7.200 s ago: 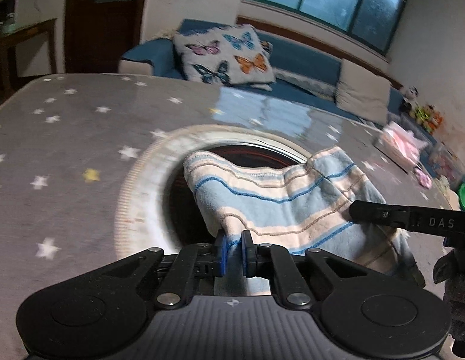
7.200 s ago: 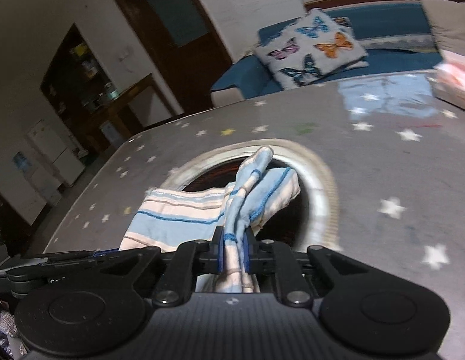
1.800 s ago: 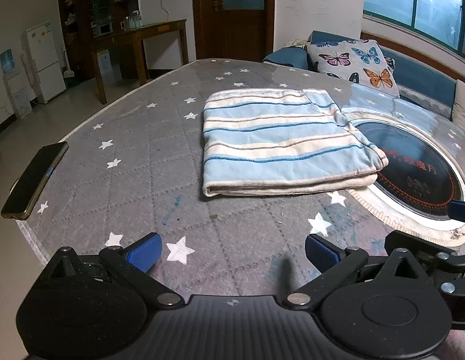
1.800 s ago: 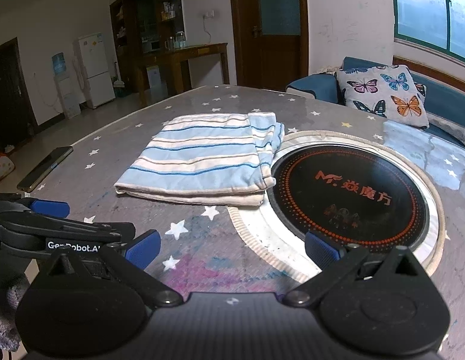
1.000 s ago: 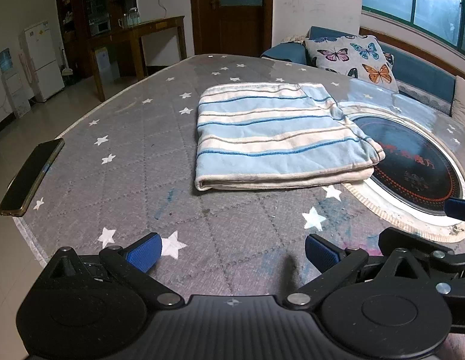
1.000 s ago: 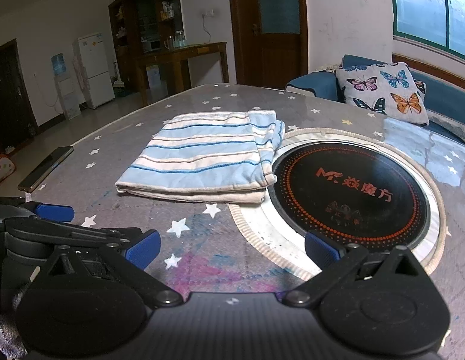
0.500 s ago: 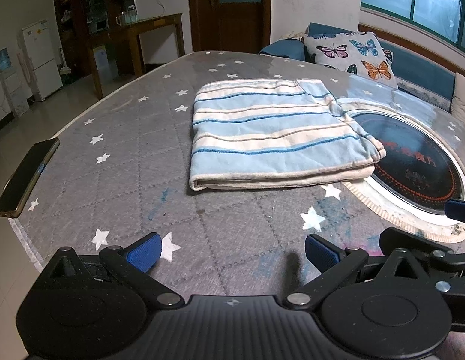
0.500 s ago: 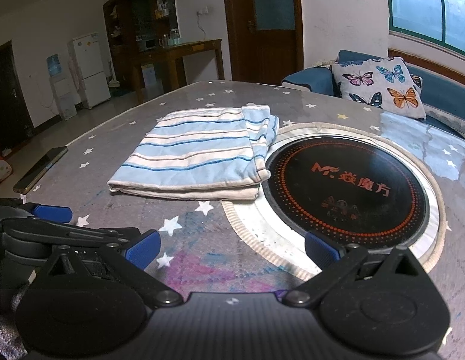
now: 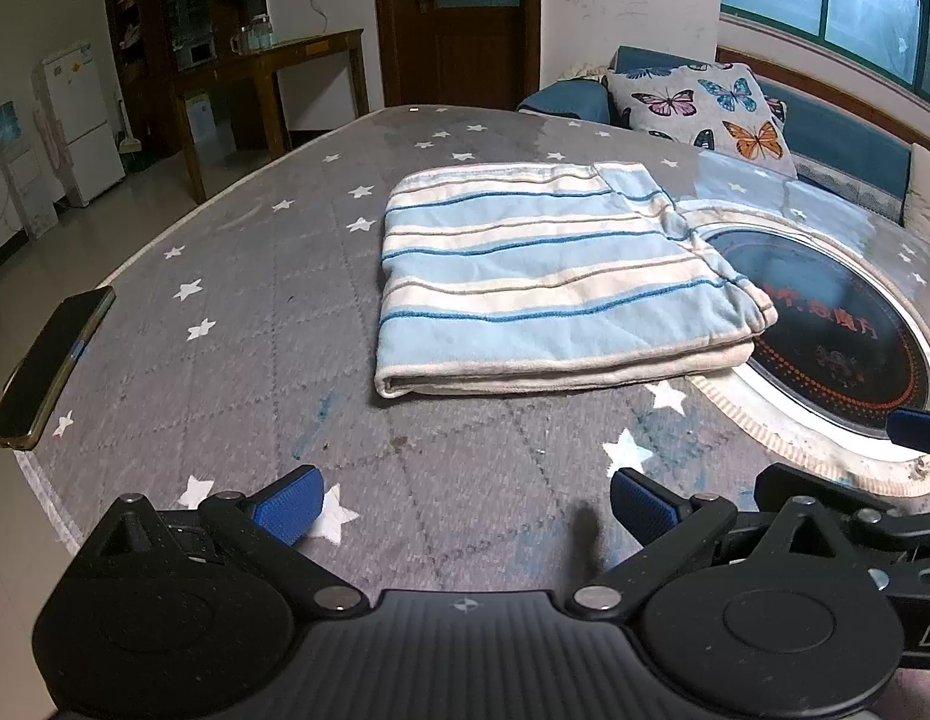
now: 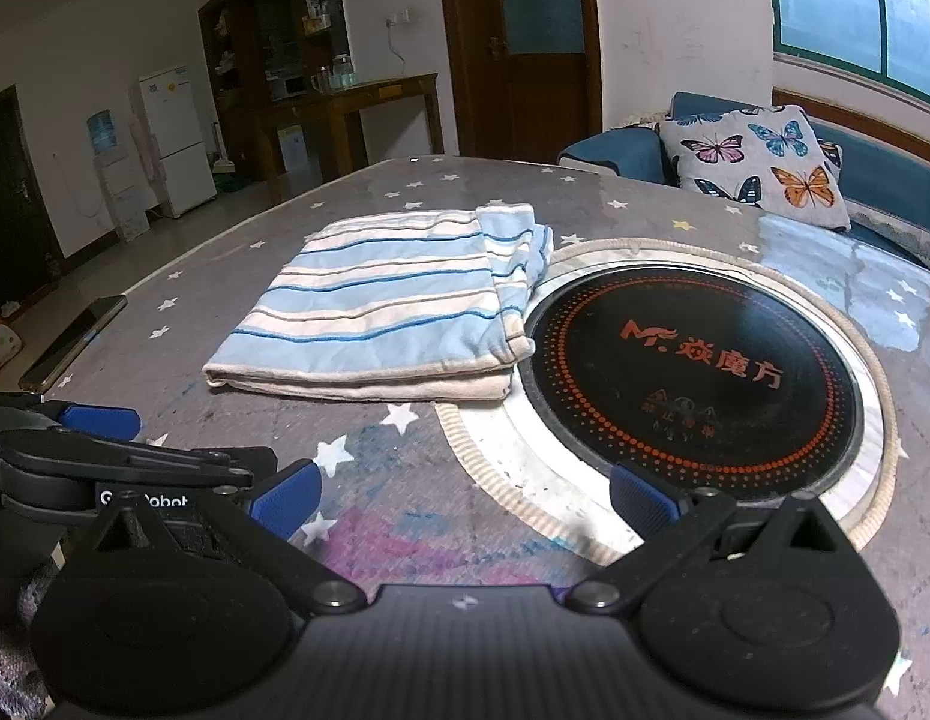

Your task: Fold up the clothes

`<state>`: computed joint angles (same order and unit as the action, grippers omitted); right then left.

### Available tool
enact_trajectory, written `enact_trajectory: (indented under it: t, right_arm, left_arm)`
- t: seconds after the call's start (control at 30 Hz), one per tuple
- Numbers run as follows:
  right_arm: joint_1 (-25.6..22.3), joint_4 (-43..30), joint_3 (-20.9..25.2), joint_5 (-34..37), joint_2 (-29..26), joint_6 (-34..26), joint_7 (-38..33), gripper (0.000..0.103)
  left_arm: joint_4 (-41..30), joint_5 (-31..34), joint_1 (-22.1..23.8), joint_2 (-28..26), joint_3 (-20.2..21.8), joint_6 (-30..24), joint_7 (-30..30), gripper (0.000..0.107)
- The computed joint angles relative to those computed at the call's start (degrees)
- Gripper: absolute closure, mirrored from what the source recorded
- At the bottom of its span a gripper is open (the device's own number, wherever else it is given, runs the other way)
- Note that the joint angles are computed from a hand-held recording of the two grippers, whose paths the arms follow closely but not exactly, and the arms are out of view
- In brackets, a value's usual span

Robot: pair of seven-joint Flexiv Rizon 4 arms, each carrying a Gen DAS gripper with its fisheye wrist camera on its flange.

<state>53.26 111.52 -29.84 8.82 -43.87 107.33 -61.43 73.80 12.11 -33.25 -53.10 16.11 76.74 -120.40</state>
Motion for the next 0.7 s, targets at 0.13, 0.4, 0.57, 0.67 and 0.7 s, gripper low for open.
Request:
enact_trajectory:
  t: [0.13,0.4,0.57,0.67,0.7]
  right_arm:
    - [-0.2,-0.2,0.1,0.0,-0.1,-0.1,0.1,0.000]
    - [-0.3,-0.5,0.0,0.0,-0.4,-0.1,0.3,0.000]
    - [-0.3,-0.5,-0.2,0.0,-0.4,-0.1,0.4,0.000]
    - [-0.5,-0.7,0.0,-0.1,-0.5,-0.2,0.4,0.000]
    - [-0.6,-0.7,0.1,-0.1,-0.5,-0.2,0.5,0.000]
  left_arm:
    - [-0.4,0.1,0.0,-0.1,0.0,-0.2,0.1,0.004]
    - [-1.0,0.2,0.2,-0.3,-0.1,-0.2,0.1,0.004]
    - [-1.5,0.1,0.3,-0.6,-0.3,-0.5,0.3,0.004]
    - [-1.8,0.1,0.4,-0.8,-0.3,-0.8,0.4,0.004]
    - [-1.9,0.1,0.4,-0.8,-0.3,-0.8,0.4,0.004]
